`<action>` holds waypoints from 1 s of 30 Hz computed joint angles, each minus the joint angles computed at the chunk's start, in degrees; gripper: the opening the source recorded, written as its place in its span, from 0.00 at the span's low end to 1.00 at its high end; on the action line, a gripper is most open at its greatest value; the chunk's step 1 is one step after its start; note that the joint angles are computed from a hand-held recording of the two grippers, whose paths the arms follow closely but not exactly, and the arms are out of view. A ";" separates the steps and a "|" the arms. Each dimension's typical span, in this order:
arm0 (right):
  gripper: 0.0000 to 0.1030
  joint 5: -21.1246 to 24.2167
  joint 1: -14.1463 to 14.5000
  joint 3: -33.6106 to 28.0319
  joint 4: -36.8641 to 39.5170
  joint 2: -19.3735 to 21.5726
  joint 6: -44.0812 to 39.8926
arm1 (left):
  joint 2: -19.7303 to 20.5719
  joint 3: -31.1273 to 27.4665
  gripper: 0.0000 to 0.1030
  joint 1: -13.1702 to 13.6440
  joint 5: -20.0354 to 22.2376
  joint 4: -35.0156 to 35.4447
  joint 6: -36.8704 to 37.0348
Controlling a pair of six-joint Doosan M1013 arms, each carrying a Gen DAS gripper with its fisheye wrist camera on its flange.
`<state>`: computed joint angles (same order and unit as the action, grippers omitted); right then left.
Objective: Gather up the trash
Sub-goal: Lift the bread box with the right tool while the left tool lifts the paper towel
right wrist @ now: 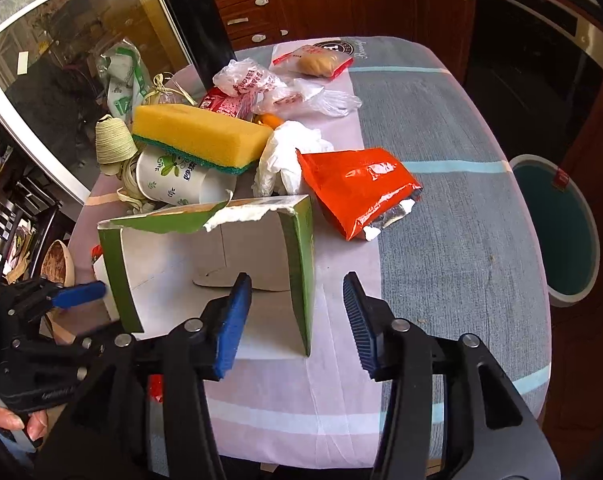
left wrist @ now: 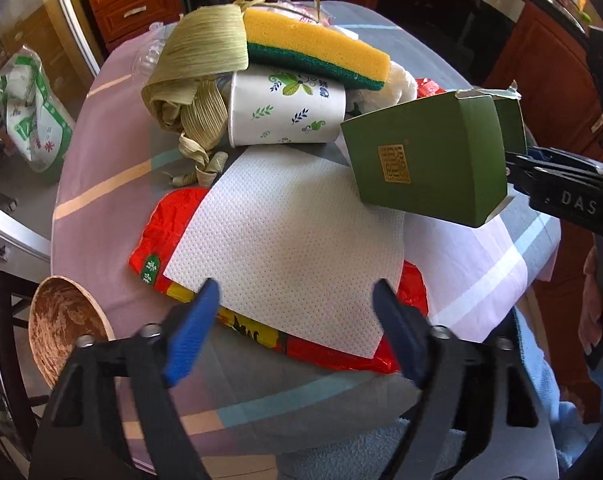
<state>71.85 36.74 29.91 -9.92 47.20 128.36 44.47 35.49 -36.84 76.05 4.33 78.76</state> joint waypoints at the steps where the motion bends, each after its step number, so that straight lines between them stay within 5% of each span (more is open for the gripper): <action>1: 0.45 0.05 -0.17 -0.52 0.90 0.39 -0.03 | 0.25 -0.52 0.91 -0.33 0.15 1.01 0.47; 2: 0.44 0.23 -0.30 -1.15 1.65 0.81 -0.11 | 0.80 -1.57 0.91 -0.54 0.68 1.31 1.02; 4: 0.04 2.04 -0.28 -3.14 1.52 1.97 -0.24 | 2.72 -4.79 0.93 -0.80 2.14 1.12 2.23; 15: 0.03 -4.87 -1.18 10.01 -2.50 -7.68 7.24 | 15.53 -27.08 0.96 -1.61 17.22 3.25 6.22; 17: 0.03 -5.20 -1.54 11.54 -2.76 -8.62 8.59 | 16.72 -28.95 0.96 -1.41 17.40 1.95 5.89; 19: 0.03 -5.61 -1.79 12.78 -2.41 -9.20 9.19 | 14.58 -24.47 0.85 -1.03 13.66 0.15 4.68; 21: 0.03 -5.99 -2.00 13.61 -1.55 -9.47 9.52 | 13.57 -22.98 0.46 -1.02 12.12 0.81 4.44; 23: 0.03 -6.48 -2.20 14.14 -0.54 -9.56 9.47 | 15.88 -28.47 0.15 -0.58 15.51 -1.95 3.60; 26: 0.03 -7.00 -2.40 14.27 0.66 -9.42 9.46 | 15.43 -28.99 0.12 -0.54 15.04 -1.56 3.49; 30: 0.03 -9.08 -2.72 16.02 1.84 -10.34 10.26 | 10.26 -20.68 0.06 -0.99 8.84 -1.63 4.03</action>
